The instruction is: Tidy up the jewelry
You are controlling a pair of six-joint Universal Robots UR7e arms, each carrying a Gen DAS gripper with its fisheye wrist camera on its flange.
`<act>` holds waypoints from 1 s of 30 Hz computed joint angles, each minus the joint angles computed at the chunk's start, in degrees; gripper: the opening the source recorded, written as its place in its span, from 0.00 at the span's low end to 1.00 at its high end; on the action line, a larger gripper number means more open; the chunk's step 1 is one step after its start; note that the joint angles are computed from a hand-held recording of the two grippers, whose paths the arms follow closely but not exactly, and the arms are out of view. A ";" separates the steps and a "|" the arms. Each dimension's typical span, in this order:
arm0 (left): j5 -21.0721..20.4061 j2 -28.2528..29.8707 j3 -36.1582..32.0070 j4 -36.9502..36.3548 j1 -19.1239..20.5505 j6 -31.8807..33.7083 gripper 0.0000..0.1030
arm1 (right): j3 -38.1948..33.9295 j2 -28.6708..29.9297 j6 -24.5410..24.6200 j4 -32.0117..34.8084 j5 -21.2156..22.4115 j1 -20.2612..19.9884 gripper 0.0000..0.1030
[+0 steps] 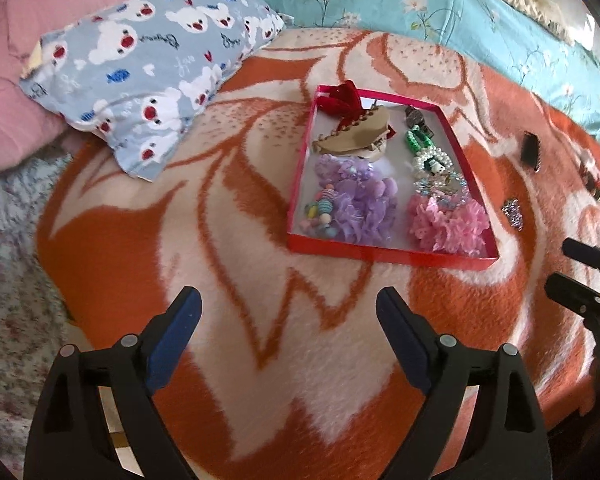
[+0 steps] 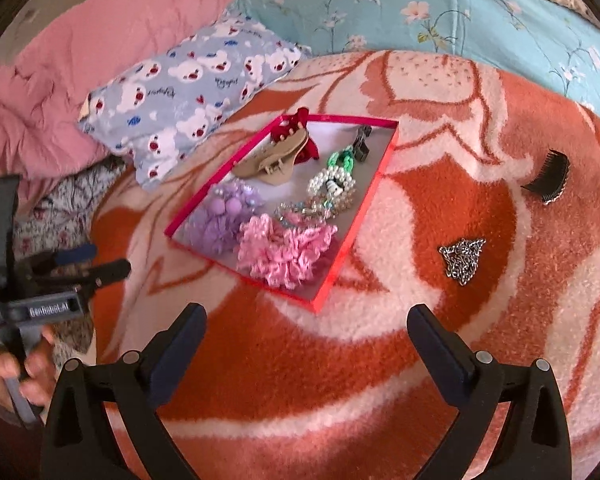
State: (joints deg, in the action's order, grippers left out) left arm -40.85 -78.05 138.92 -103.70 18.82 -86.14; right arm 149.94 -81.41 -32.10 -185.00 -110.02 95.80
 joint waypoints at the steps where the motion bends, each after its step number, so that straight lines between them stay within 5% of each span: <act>1: -0.08 0.09 -0.30 1.01 -0.22 -0.30 0.89 | 0.03 -0.30 -0.02 0.49 -0.37 0.20 0.98; 12: 3.07 1.82 -4.91 7.58 -1.42 -2.01 1.00 | -6.67 -2.91 -2.66 13.86 -6.59 9.17 1.00; 15: 4.13 2.67 -6.45 8.94 -0.67 -2.10 1.00 | -7.65 0.15 -5.50 11.49 -10.02 10.96 1.00; 22: 3.14 5.24 -7.33 7.63 0.57 -1.87 1.00 | -5.75 0.73 -2.76 9.76 -4.61 6.22 1.00; 30: 2.87 7.79 -8.41 8.39 -0.27 -2.13 1.00 | -3.96 2.73 -3.27 6.18 -3.89 5.21 1.00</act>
State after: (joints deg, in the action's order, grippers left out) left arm -37.98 -70.27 130.51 -95.30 18.55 -88.27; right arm 145.98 -78.68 -35.37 -178.82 -113.91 101.00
